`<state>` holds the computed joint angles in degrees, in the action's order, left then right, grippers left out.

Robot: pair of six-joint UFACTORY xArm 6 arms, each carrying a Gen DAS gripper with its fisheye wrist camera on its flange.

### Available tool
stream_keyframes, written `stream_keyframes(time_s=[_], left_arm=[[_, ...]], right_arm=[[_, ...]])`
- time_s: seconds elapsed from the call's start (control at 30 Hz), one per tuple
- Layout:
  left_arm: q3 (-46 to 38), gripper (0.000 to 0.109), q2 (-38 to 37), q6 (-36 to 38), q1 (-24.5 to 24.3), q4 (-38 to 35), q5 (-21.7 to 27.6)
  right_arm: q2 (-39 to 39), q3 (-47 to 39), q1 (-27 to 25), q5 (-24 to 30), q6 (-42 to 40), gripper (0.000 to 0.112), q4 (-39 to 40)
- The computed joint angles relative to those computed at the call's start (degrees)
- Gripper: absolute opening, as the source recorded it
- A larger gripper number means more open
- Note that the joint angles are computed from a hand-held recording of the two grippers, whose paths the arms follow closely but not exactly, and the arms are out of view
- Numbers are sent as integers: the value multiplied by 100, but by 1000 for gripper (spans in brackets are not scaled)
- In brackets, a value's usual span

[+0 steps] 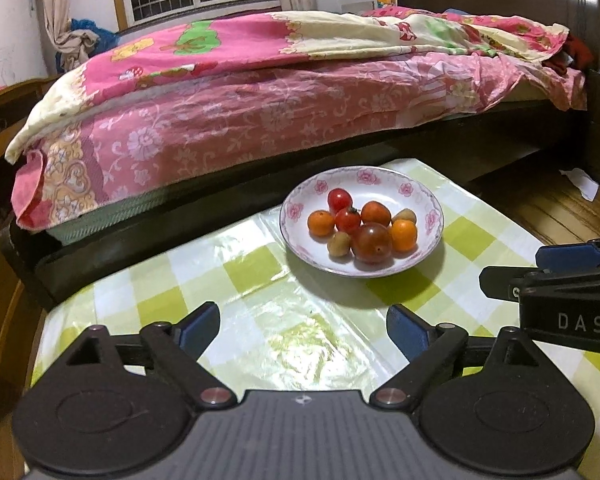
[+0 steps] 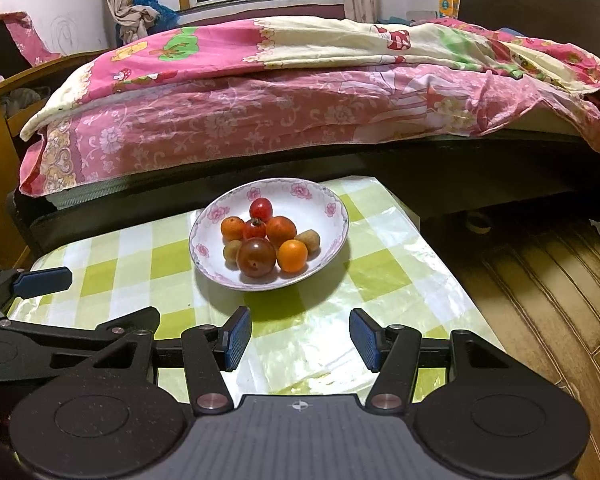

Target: Organize fruits

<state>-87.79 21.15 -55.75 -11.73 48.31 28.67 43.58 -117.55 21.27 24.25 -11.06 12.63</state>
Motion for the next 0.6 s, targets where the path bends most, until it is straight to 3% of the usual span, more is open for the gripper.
stream_keyframes(time_s=[0.6], left_arm=[[808,98,-571,-337,-194,82,212]], right_arm=[[-778,1299,68,-296,-134,52,1]])
